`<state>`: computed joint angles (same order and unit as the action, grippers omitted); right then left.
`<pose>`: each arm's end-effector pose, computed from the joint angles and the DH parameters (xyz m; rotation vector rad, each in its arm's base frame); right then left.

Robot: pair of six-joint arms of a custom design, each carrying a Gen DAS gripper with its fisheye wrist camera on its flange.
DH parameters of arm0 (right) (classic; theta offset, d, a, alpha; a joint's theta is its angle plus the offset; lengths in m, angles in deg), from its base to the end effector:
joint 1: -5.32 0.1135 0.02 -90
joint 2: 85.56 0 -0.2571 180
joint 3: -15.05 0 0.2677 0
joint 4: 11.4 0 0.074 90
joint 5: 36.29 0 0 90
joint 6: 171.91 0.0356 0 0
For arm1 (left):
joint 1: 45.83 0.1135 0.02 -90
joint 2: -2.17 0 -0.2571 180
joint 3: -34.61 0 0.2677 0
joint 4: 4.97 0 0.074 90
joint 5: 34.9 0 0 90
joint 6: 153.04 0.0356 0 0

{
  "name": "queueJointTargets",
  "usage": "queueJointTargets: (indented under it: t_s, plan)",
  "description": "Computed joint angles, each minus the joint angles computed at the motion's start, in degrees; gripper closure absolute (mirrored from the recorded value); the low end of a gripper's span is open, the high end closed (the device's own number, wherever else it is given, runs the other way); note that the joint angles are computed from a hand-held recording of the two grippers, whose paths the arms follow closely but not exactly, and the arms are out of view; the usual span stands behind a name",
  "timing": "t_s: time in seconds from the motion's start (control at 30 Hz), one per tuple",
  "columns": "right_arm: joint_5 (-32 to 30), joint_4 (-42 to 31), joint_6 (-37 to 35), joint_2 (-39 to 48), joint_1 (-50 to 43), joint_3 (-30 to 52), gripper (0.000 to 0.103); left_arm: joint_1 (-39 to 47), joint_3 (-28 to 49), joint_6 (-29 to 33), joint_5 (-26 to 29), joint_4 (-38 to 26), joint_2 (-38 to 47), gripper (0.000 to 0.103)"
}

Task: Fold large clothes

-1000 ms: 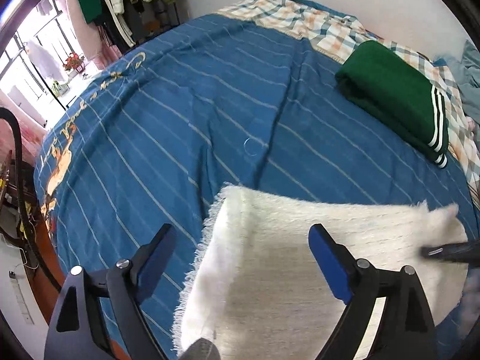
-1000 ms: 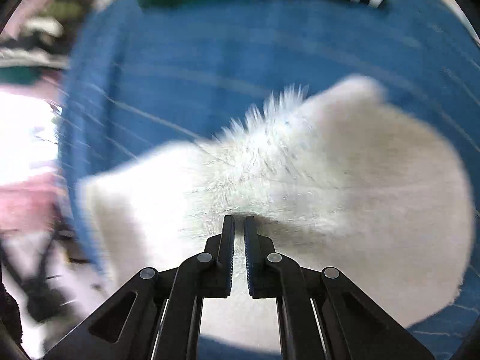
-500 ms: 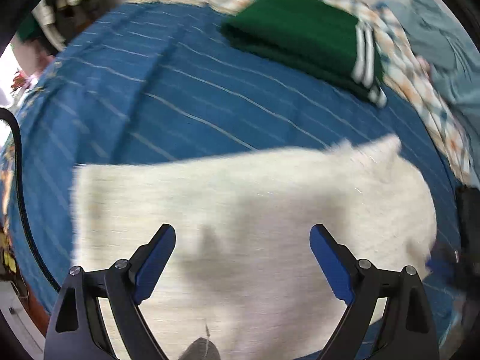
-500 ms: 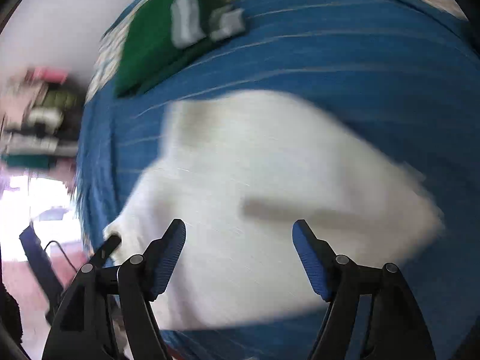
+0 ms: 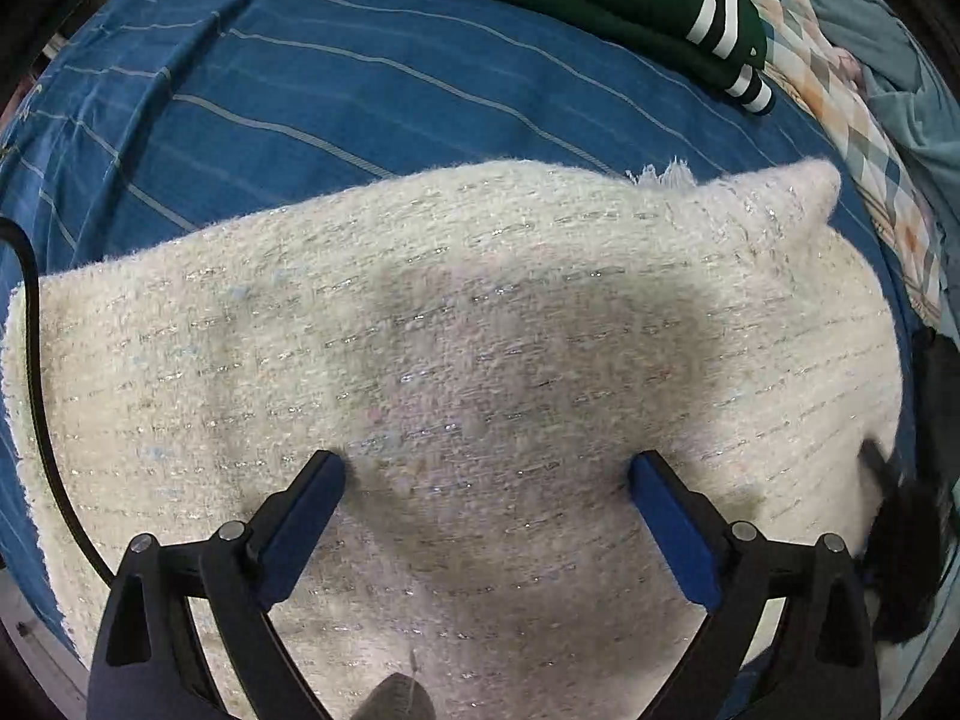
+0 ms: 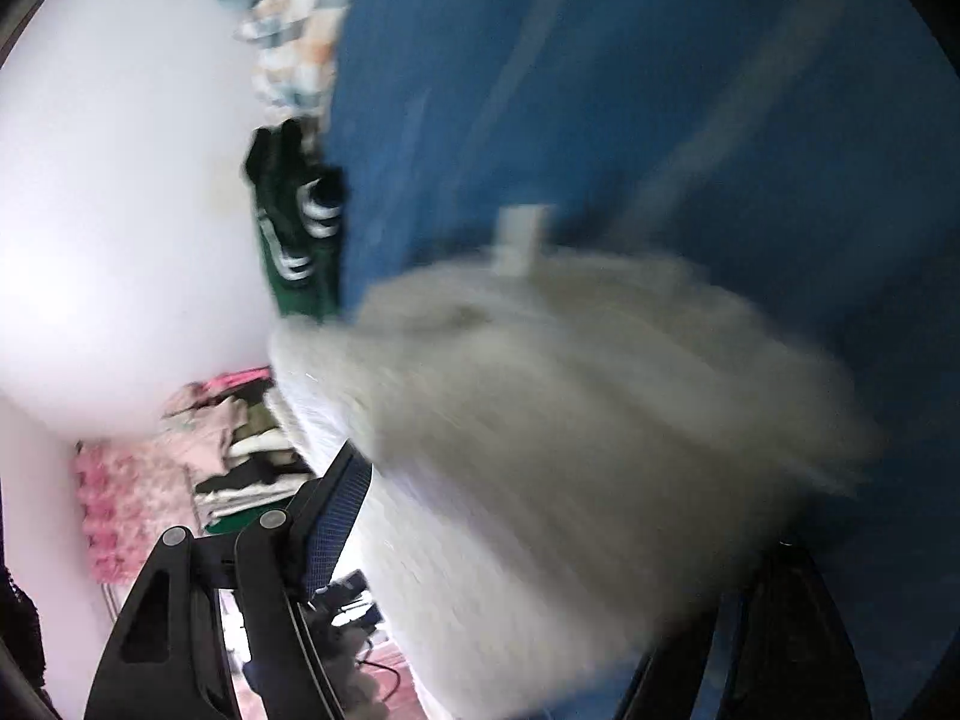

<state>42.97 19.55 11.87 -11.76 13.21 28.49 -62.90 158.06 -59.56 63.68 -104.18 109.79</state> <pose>0.1730 0.0307 0.0742 1.4970 1.7967 1.1964 0.3502 -0.1131 0.3231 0.5543 2.9838 -0.2468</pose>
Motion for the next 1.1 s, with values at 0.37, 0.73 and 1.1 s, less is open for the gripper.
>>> queueJointTargets:
  t_s: [0.37, 0.73, 1.1]
  plan:
    - [0.9, -35.2, -7.7, -23.0, -3.4, 15.4, 0.08, -1.6, -1.9, -1.4, 5.4, 6.2, 0.4, 0.0]
    - [3.8, -66.3, -29.4, -11.9, 1.6, 50.3, 0.081, -0.5, 5.5, -7.5, 13.7, 5.1, 3.2, 0.0]
    - [2.4, -72.7, -40.0, 33.0, 29.3, 92.2, 0.082, 47.8, -20.0, 21.0, -11.8, 8.5, -20.3, 0.0]
